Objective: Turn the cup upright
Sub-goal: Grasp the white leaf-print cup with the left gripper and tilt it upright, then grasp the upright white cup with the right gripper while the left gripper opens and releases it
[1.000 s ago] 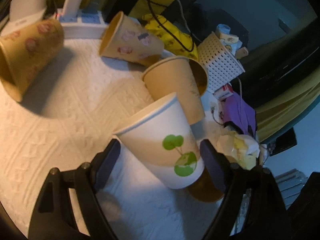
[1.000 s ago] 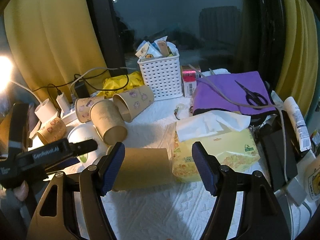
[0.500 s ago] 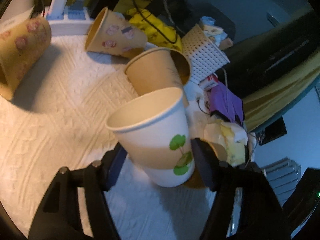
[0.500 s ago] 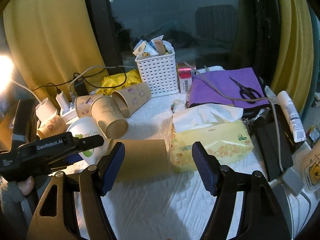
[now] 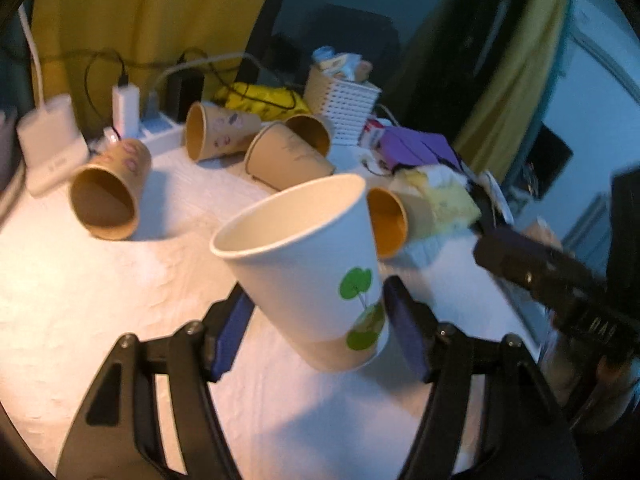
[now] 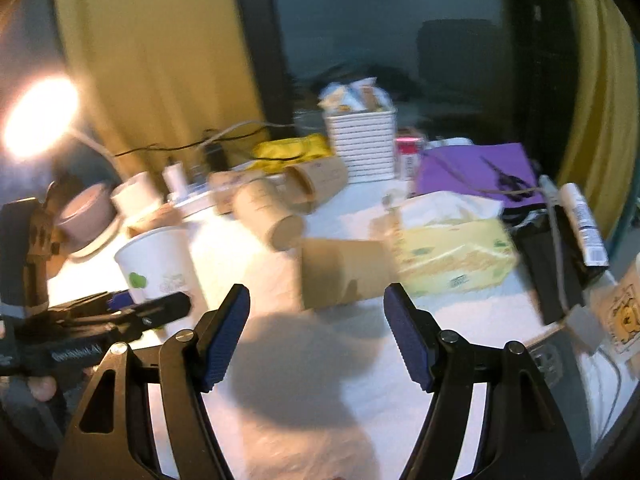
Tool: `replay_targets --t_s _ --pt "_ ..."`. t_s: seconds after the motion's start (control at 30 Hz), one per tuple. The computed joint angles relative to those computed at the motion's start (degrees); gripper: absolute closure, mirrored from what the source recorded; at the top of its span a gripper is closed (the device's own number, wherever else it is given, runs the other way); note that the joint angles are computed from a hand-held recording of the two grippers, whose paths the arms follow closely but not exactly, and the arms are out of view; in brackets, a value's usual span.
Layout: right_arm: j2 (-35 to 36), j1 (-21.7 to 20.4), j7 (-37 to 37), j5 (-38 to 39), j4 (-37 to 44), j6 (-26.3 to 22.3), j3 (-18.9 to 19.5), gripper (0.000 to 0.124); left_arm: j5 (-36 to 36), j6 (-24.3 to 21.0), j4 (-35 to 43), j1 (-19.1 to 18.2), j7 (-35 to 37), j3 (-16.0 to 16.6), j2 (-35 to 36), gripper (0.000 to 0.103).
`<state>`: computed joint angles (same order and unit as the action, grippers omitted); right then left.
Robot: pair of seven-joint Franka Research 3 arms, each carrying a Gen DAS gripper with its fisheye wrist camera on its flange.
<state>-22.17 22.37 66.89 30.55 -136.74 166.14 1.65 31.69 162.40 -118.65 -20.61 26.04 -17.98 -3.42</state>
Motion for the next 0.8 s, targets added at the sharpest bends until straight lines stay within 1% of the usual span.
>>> replay_targets --t_s 0.07,0.13,0.2,0.27,0.37,0.4,0.43,0.5,0.6,0.7,0.8 --pt "-1.8 3.2 -2.9 2.9 -0.8 -1.7 -1.7 0.051 1.3 0.1 -2.2 -0.3 1.7 -0.4 -2.4 0.036" --pt "-3.6 6.5 -6.2 6.5 -1.6 -3.7 -3.2 0.051 4.1 -0.5 -4.6 -0.2 2.6 -1.3 -5.3 0.036" --pt "-5.2 9.2 -9.6 10.5 -2.2 -5.8 -4.4 0.051 4.6 -0.1 -7.0 -0.4 4.6 -1.8 -7.9 0.036" --pt "-6.6 10.5 -11.8 13.7 -3.0 -7.5 -4.3 0.051 3.8 0.5 -9.6 -0.8 6.7 -2.1 -10.2 0.036" --pt "-8.5 11.7 -14.2 16.7 -4.5 -8.3 -3.2 0.051 4.1 0.7 -12.4 -0.4 7.8 -3.3 -13.3 0.036" --pt "-9.1 13.8 -17.3 19.8 -5.2 -6.9 -4.0 0.051 4.3 1.1 -13.4 -0.4 8.2 -3.7 -14.4 0.036" --pt "-9.7 14.7 -18.8 21.3 -5.5 -8.2 -4.4 0.051 4.4 1.3 -14.3 -0.4 8.9 -4.0 -15.4 0.036" --pt "-10.6 15.4 -21.0 23.7 -6.2 -9.8 -4.4 0.051 5.2 1.6 -15.5 -0.1 9.8 -5.1 -17.1 0.036" --pt "-12.5 15.2 -22.8 25.8 -7.6 -11.3 -3.1 0.042 5.4 2.0 -16.8 -0.6 12.0 -6.0 -18.8 0.036" --pt "-14.4 15.0 -24.0 27.0 -8.6 -11.7 -2.1 0.042 5.0 2.2 -17.3 -0.9 13.2 -6.9 -19.8 0.036" --pt "-15.9 14.2 -23.5 26.4 -9.5 -11.6 -0.6 0.042 5.1 3.1 -17.8 -0.4 12.7 -8.0 -21.1 0.036"
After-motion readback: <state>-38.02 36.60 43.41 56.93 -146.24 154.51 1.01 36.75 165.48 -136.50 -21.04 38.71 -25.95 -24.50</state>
